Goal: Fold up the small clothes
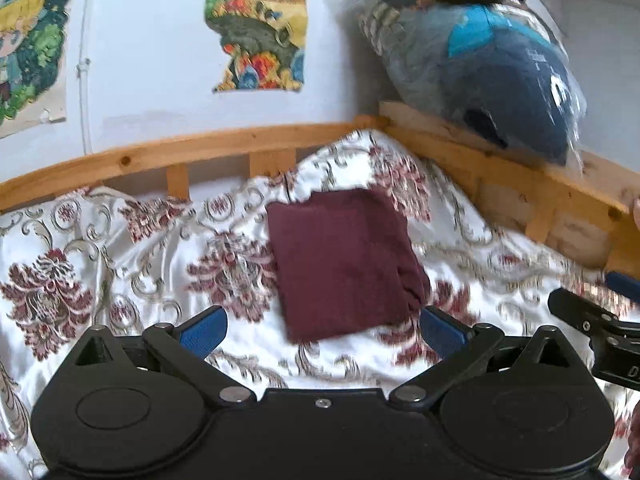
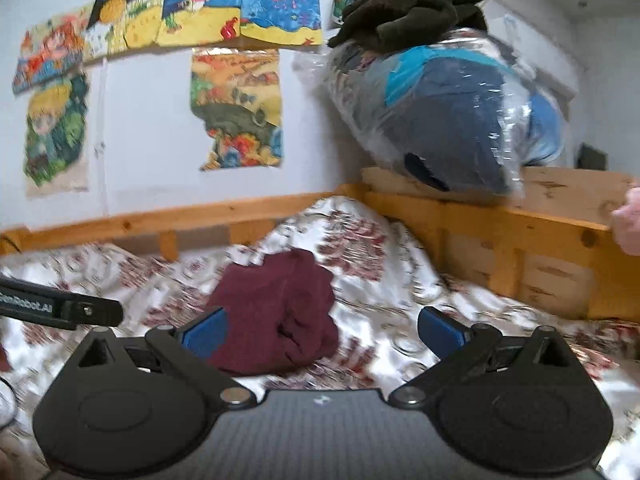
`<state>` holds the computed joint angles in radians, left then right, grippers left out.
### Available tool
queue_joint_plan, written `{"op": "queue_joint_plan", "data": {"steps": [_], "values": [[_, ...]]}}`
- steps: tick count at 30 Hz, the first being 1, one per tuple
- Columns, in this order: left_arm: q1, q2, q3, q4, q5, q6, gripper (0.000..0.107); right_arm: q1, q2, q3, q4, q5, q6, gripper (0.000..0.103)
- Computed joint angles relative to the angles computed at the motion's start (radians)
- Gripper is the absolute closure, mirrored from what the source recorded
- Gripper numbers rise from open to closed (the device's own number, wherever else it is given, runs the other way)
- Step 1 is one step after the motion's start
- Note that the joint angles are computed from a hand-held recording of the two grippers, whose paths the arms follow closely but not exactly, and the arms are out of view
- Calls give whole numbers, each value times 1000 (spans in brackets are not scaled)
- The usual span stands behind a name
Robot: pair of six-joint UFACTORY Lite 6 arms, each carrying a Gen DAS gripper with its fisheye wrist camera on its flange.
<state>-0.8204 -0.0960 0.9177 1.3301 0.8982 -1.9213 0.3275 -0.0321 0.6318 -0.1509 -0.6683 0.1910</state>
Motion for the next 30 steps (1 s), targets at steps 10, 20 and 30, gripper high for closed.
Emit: {"op": "queue_joint_plan", "data": {"steps": [10,20,30], "values": [[27,71,-120,81,-61,-239,5,31,62,-53,74,-24,-19,0],[38,133,-145,107,-57,-326,5,113,140,-61,315,-105,-168,0],[50,113,-162,94,-81,-341,5,101,132,-56,288,-86,-164,0]]}}
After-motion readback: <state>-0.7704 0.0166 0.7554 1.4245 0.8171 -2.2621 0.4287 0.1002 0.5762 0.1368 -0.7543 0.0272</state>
